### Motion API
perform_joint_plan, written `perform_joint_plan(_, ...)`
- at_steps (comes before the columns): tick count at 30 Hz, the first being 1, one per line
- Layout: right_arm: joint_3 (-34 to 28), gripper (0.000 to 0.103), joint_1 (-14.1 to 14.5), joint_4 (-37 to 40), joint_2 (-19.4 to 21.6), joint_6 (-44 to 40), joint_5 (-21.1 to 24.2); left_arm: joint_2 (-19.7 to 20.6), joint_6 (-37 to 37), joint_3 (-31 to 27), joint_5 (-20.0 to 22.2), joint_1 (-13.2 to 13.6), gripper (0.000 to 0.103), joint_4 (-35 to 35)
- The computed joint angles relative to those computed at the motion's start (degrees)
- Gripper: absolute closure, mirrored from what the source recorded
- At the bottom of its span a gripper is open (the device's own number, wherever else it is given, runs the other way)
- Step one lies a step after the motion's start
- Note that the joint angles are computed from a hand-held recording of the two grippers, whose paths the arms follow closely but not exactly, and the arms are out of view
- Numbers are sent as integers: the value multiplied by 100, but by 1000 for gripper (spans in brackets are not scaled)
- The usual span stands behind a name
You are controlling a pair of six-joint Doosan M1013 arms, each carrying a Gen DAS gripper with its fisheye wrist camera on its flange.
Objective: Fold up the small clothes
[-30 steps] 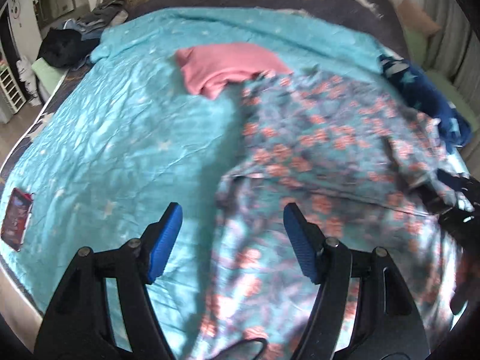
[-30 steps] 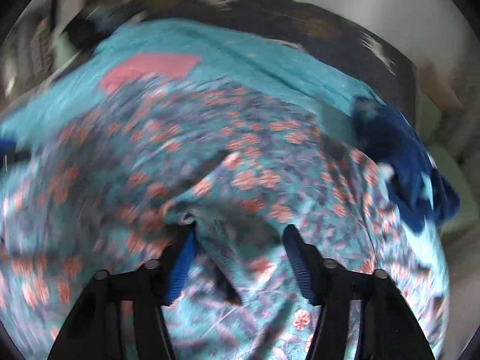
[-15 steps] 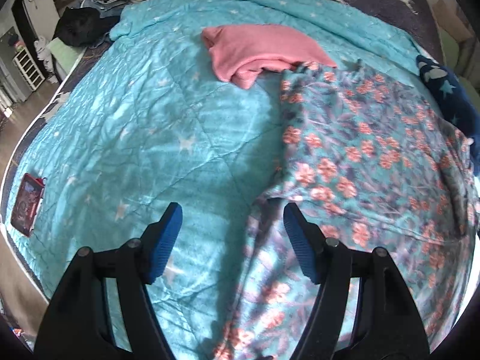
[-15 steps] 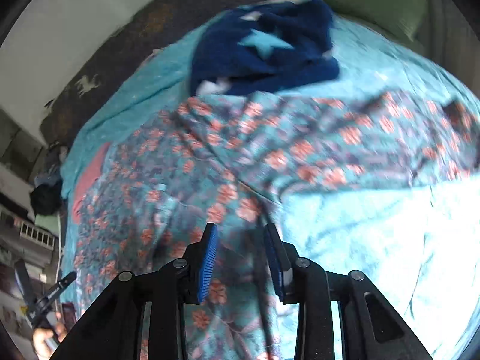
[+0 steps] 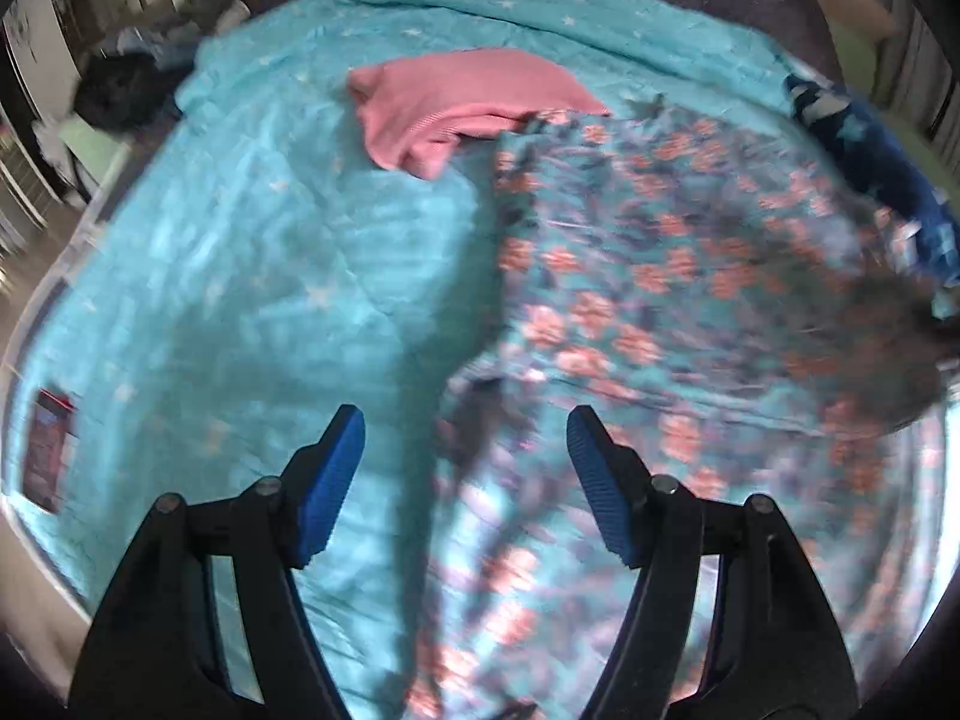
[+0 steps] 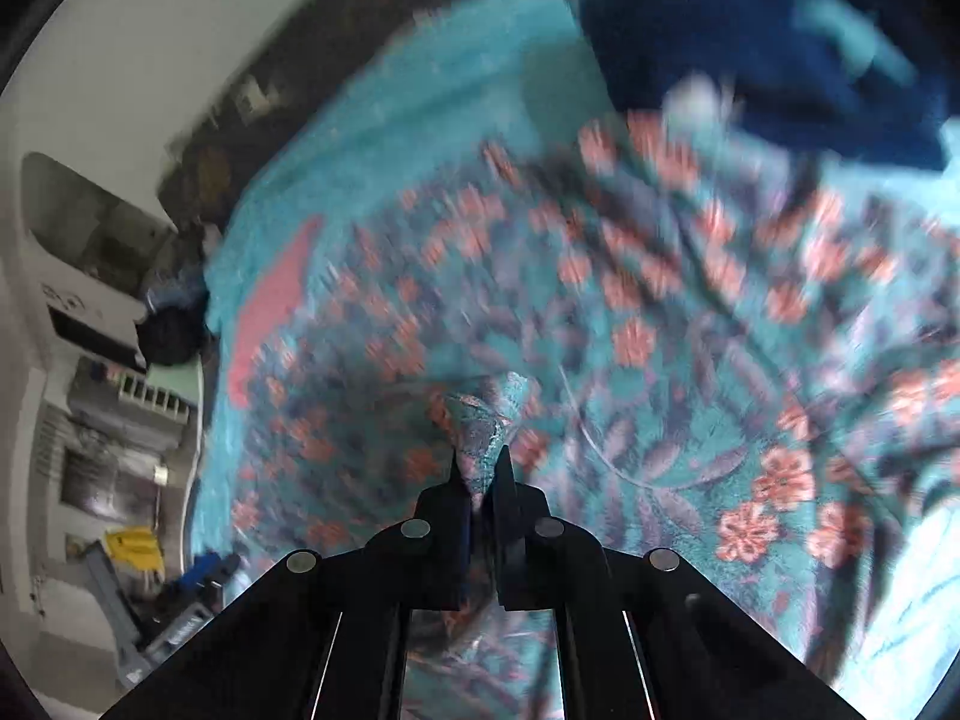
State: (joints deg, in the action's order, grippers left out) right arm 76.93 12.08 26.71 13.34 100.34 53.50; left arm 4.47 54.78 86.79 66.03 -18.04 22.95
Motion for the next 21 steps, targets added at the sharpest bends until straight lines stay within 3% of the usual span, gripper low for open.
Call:
perform_joint_plan(1,139,99,2,-119,-146,89,-254,91,-137,-37,249,-82,33,431)
perform_joint_plan(3,403,97,-17,-754,-429,610,-639,163,-248,-62,437,-69,31,565)
perform_joint_plan(5,541,94,-47,-1444,-534,1108,-601,148,-327,-35,353,35,31,286)
perform_joint_plan(6,548,92,-100,-1589,-498,1143,-369,140,-358,-14,322,45,31,288)
perform_joint_plan(8,635,88,-313,-1118,-418,808,124,125,-360,12,297,30,31,345)
perform_joint_plan(11,959,88,-491,-614,-598,430,-72,76,-373,55,296,-4,31,405)
perform_joint_plan(16,971,80,-434,-1330,-839,811,-70,12,-434,88,327,28,31,286)
perform_joint_plan(21,857,73,-563,-1163,-850,692,-148,-123,-632,94,208,-33,31,275)
